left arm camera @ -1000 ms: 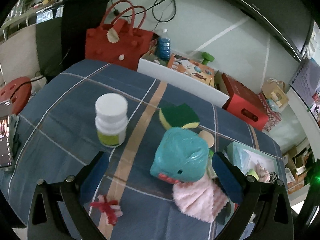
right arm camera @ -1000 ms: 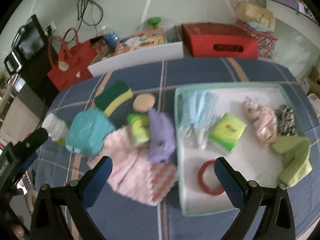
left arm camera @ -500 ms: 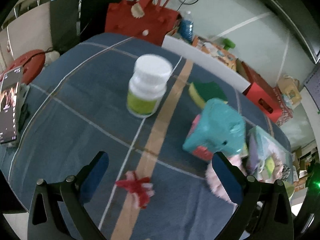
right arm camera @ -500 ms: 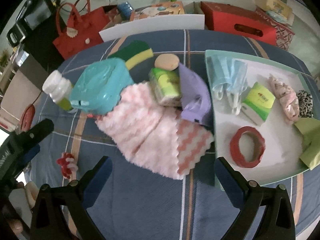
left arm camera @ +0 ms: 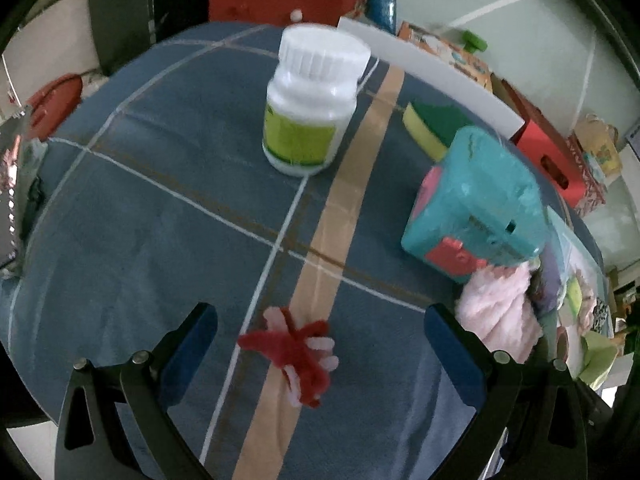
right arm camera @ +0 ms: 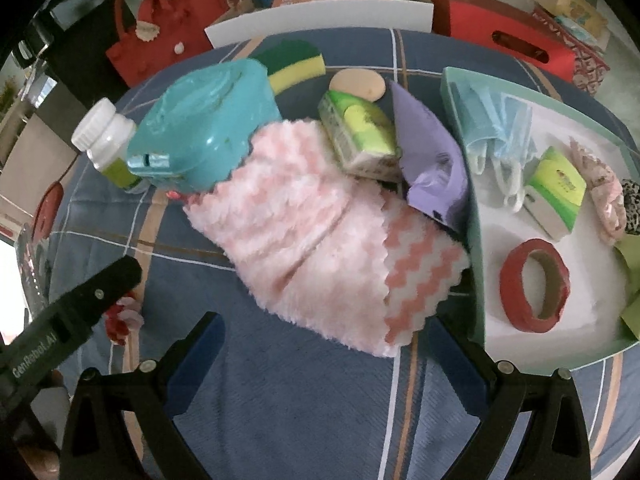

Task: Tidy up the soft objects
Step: 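Reach the left tool to the red pipe-cleaner toy while the right tool reaches the pink towel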

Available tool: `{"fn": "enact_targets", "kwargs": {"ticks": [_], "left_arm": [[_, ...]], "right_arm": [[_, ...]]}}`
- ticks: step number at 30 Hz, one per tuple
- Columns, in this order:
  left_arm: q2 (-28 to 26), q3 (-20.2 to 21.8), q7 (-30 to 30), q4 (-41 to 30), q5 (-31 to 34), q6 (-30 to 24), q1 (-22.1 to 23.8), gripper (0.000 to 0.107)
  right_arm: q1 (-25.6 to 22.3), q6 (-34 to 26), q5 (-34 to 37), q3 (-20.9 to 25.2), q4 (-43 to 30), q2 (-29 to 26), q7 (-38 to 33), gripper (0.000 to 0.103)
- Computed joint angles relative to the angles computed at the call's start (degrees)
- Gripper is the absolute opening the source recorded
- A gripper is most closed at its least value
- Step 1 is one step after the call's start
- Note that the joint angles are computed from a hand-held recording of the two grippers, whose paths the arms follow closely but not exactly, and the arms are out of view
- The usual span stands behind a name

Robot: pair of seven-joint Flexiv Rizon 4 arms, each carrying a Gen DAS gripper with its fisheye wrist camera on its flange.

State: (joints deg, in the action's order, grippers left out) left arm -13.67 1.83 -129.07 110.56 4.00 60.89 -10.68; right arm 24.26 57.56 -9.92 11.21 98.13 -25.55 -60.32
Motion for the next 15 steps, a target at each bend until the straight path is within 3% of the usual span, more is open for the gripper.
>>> {"fn": "enact_targets", "kwargs": {"ticks": [15], "left_arm": [[-2.3,-0.3,3.3,-1.0,-1.9,-3.6,0.3,0.103]], "right_arm": [[1.1,-2.7,-2.4,-1.4,-3.6,-3.5,-1.2,0.101]]}}
